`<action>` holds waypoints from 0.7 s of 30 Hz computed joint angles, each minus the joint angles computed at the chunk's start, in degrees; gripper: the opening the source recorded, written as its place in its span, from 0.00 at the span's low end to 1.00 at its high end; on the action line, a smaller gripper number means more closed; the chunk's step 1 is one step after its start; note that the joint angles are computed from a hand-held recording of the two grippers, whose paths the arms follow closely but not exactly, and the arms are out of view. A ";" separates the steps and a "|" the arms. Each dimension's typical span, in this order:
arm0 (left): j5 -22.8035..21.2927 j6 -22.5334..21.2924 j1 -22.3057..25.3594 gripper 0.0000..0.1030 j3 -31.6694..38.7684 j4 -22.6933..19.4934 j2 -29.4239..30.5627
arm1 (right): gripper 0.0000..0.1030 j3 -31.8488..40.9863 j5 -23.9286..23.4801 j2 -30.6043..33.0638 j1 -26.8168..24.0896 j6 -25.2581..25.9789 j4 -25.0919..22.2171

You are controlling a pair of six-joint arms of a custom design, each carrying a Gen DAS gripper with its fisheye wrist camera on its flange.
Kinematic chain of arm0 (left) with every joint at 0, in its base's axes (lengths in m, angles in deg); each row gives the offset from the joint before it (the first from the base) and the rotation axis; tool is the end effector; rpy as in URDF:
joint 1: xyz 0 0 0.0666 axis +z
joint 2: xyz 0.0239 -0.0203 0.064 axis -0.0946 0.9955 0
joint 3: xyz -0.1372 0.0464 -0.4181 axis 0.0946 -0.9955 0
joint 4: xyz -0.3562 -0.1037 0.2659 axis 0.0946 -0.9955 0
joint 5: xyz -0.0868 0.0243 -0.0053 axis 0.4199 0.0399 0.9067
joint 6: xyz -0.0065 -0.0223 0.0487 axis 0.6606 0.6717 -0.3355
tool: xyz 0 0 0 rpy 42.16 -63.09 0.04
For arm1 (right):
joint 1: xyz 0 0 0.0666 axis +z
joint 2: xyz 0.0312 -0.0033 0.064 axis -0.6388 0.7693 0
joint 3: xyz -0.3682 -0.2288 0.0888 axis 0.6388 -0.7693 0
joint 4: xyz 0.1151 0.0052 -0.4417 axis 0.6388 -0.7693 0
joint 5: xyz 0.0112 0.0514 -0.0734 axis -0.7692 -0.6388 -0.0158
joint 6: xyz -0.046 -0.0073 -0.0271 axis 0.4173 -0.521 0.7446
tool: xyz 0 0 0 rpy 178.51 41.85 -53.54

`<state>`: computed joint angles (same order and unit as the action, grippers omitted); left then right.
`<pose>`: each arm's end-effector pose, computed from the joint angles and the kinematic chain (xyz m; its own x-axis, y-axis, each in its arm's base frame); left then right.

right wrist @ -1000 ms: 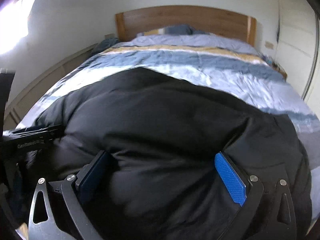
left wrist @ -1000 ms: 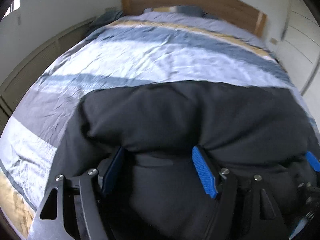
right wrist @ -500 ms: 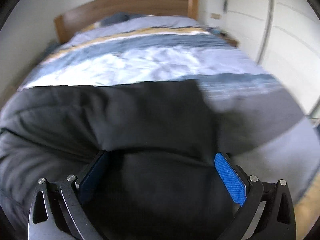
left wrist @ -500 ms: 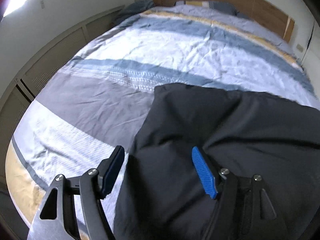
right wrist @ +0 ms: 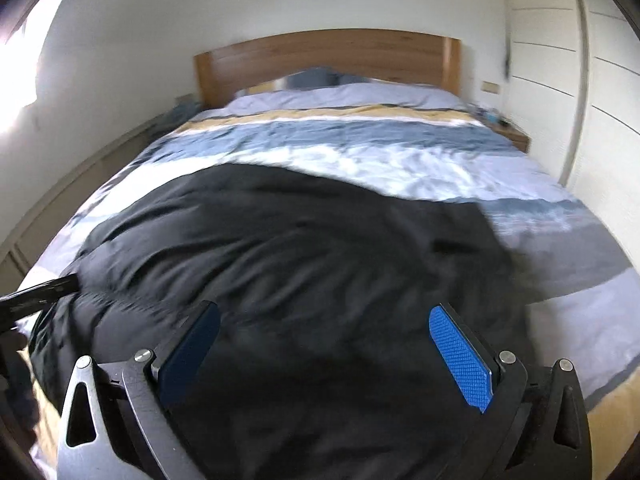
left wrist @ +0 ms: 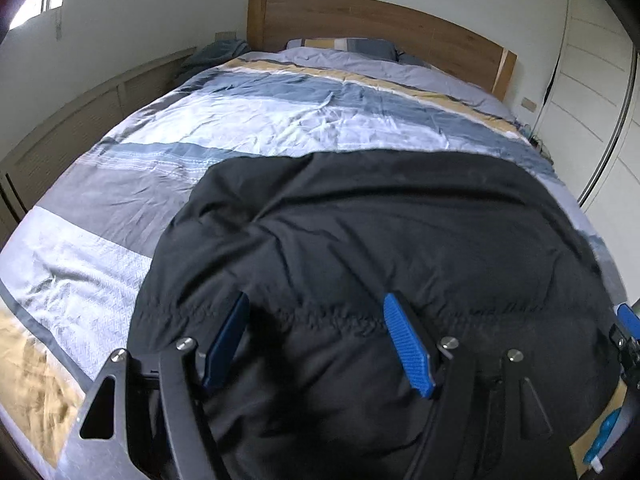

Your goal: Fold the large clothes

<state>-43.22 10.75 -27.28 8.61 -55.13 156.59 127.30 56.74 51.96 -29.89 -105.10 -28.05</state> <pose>0.4653 -0.1831 0.4530 -0.7436 0.0423 -0.6673 0.1327 0.9875 -0.0853 0.3549 0.0517 0.4282 -0.6169 0.1983 -0.7617 0.2269 0.9715 0.0692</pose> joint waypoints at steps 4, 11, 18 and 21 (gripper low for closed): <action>-0.07 -0.25 0.03 0.67 -1.68 1.58 0.11 | 0.99 -1.28 -0.11 1.72 2.42 -0.97 0.92; 0.24 -0.94 0.32 0.67 -4.70 5.08 -1.28 | 0.99 -6.50 -1.82 -0.48 -3.34 -1.33 3.98; 0.02 0.17 0.79 0.67 -5.58 4.46 -2.95 | 1.00 -8.44 1.96 -4.85 -11.46 1.00 -2.75; -0.58 0.49 0.63 0.67 -5.92 4.21 -3.92 | 1.00 -7.93 2.83 -6.37 -11.33 0.60 -5.16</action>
